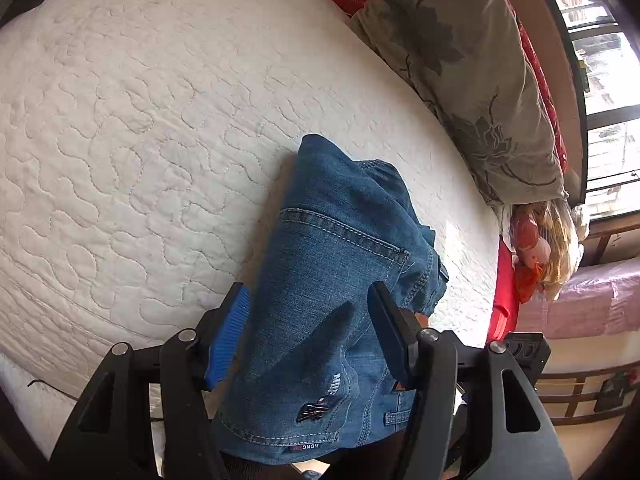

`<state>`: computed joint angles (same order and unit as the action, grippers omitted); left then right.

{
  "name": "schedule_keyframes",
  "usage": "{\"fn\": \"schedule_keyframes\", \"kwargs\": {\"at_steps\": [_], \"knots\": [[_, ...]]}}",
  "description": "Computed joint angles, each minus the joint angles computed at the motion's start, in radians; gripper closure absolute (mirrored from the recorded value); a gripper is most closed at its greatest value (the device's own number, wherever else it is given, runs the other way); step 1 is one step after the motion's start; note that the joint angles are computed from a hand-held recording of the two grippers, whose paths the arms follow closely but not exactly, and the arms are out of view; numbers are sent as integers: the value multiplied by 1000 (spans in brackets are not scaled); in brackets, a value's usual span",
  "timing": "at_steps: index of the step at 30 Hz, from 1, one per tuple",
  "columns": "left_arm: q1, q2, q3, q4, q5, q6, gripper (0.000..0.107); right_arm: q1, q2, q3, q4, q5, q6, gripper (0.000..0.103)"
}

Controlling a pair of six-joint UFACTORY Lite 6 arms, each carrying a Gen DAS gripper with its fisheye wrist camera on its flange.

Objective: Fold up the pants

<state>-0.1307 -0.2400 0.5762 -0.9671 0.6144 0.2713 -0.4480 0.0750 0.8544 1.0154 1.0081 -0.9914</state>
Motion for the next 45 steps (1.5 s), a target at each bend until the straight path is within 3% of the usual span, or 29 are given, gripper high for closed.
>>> {"fn": "schedule_keyframes", "kwargs": {"at_steps": [5,7,12,16,22,24,25,27,29,32,36,38,40,42,45], "knots": [[-49,97,29,31,-30,-9,46,102,79,-15,25,8,-45,38],[-56,155,27,-32,-42,50,39,117,71,-42,42,-23,-96,36],[-97,170,26,-83,-89,76,24,32,145,-41,102,74,-161,37],[-167,178,49,16,-147,-30,20,33,135,-52,107,68,-176,37],[-169,168,42,16,-160,-39,20,78,87,-60,88,10,-108,39],[-170,134,29,48,-154,-73,22,145,-4,-89,59,-81,-93,48],[-171,109,20,56,-154,-89,39,180,-54,-107,45,-117,-107,55],[-187,59,17,144,-145,-176,50,231,-134,-125,18,-160,-116,65],[-206,23,25,234,-144,-257,59,250,-175,-117,5,-173,-107,68],[-163,-25,50,221,-107,-248,60,282,-188,-64,5,-189,-88,70],[-99,-22,210,332,-98,-294,60,345,-126,82,58,-207,-78,69],[-77,60,329,401,-111,-307,60,383,-48,190,91,-231,-76,67],[-45,214,459,443,-112,-314,53,419,69,301,105,-279,-41,60],[-20,396,577,560,-93,-412,53,446,256,473,-8,-284,113,56],[55,504,585,522,-69,-380,53,420,387,570,-105,-321,257,56]]}}
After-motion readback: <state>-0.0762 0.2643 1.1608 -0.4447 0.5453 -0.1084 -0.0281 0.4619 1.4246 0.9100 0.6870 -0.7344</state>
